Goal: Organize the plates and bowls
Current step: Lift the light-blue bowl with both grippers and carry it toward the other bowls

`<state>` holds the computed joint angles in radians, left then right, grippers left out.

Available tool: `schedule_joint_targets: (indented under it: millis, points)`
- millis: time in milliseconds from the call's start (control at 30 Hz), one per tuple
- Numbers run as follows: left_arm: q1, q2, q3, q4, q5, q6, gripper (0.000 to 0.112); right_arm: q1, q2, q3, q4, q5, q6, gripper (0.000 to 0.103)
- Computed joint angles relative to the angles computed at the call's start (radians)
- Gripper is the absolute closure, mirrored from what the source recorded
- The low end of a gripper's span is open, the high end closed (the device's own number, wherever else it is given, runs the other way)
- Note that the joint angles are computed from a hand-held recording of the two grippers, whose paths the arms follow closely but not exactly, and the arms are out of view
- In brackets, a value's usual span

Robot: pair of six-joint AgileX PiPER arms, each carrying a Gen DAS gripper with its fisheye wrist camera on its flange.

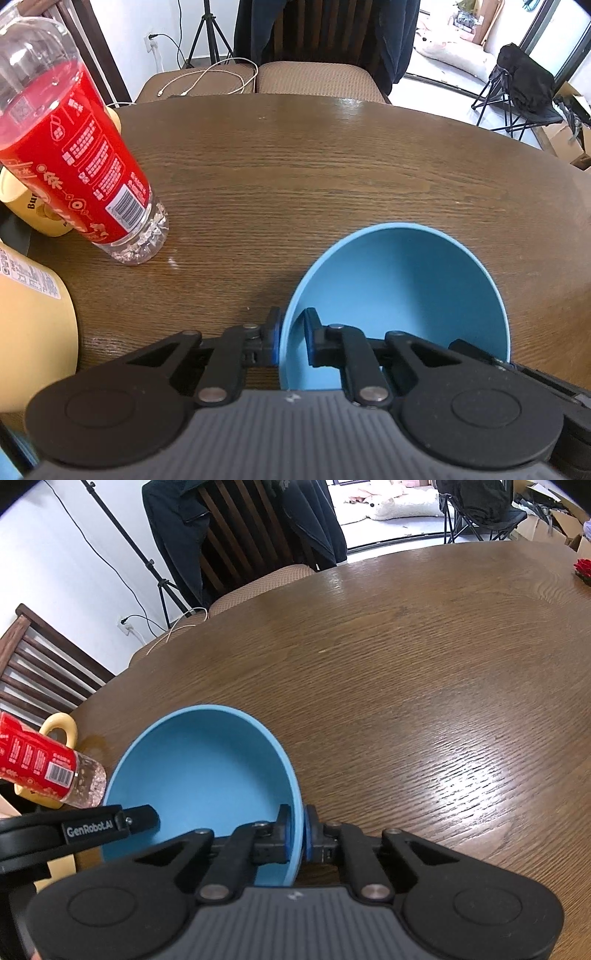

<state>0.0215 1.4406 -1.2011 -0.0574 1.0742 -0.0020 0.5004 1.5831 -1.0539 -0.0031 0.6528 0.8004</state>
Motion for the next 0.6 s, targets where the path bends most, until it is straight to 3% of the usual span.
schedule_joint_targets:
  millis: [600]
  points:
    - [-0.014, -0.069, -0.013, 0.000, 0.035, -0.005, 0.099, 0.003, -0.082, 0.032, -0.030, 0.013, 0.025, 0.096]
